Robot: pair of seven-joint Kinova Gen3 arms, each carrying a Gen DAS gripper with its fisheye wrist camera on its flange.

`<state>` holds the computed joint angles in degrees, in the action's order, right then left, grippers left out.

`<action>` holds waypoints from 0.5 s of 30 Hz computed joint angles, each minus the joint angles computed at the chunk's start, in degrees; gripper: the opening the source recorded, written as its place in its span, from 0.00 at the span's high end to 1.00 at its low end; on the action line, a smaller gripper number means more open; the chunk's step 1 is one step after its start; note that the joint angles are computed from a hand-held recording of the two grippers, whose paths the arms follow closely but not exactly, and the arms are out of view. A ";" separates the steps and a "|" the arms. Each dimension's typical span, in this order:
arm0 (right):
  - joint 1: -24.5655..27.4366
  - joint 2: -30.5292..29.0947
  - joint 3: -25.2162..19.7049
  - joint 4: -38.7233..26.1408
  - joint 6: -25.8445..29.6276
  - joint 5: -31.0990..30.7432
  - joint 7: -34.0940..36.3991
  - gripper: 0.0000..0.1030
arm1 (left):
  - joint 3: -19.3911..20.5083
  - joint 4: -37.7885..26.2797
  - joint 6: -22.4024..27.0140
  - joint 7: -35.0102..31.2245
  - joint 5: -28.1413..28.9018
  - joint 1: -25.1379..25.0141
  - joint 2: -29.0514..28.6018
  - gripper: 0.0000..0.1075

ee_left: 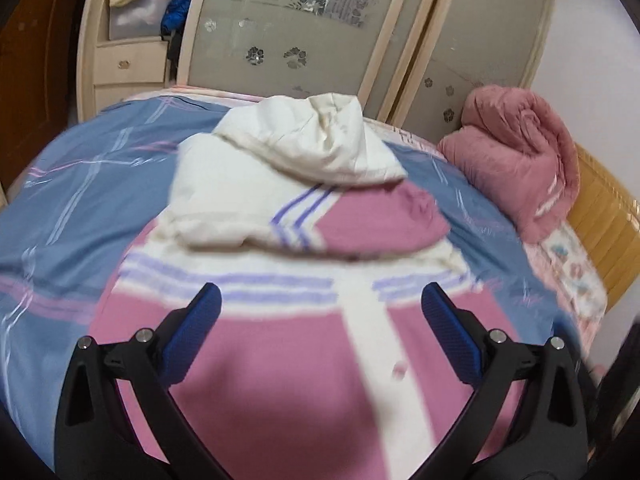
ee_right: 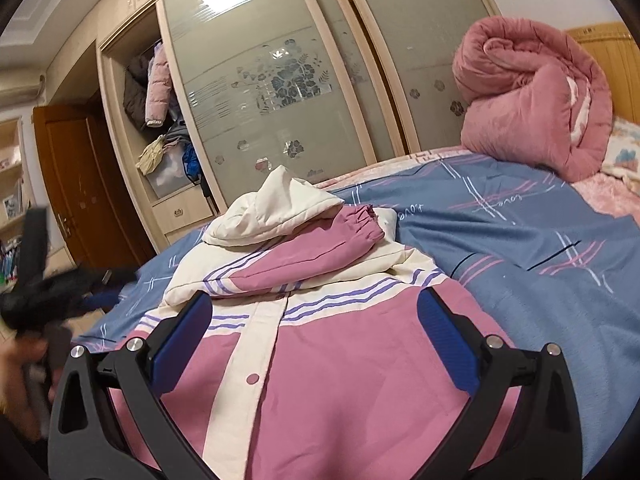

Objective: Fold large clothes
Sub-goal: 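Grasp the folded cream hood with the left gripper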

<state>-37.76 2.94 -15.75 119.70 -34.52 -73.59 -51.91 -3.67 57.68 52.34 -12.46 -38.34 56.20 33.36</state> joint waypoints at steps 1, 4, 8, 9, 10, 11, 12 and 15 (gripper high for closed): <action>0.30 0.10 0.24 -0.15 0.61 0.26 -0.64 0.01 | 0.92 -1.40 -1.75 -1.13 1.48 -2.14 0.63 0.06; 1.28 0.30 1.02 -0.48 2.45 0.68 -2.41 0.01 | 1.08 -7.79 -6.37 -4.25 7.48 -7.10 4.38 0.06; 2.72 0.06 1.99 -0.66 5.06 1.13 -4.26 0.01 | 1.46 -18.40 -7.80 -5.88 14.66 -12.64 11.67 0.08; 3.19 -0.18 2.25 -0.52 5.75 1.53 -5.14 0.01 | 2.94 -21.06 -7.30 -5.89 15.15 -14.15 13.48 0.09; 3.62 -0.45 2.44 -0.35 6.33 2.01 -5.92 0.01 | 5.27 -23.71 -6.98 -5.57 15.00 -16.06 15.62 0.09; 4.04 -0.73 2.60 -0.18 6.76 2.38 -6.59 0.01 | 7.06 -26.37 -5.73 -5.83 14.94 -17.21 17.33 0.09; 4.39 -0.87 2.67 -0.10 7.03 2.82 -7.24 0.01 | 9.68 -29.02 -4.61 -5.74 14.62 -18.84 19.35 0.11; 5.49 -1.30 2.90 0.23 7.61 4.39 -9.36 0.01 | 11.54 -36.99 -0.27 -3.34 15.41 -20.63 24.65 0.23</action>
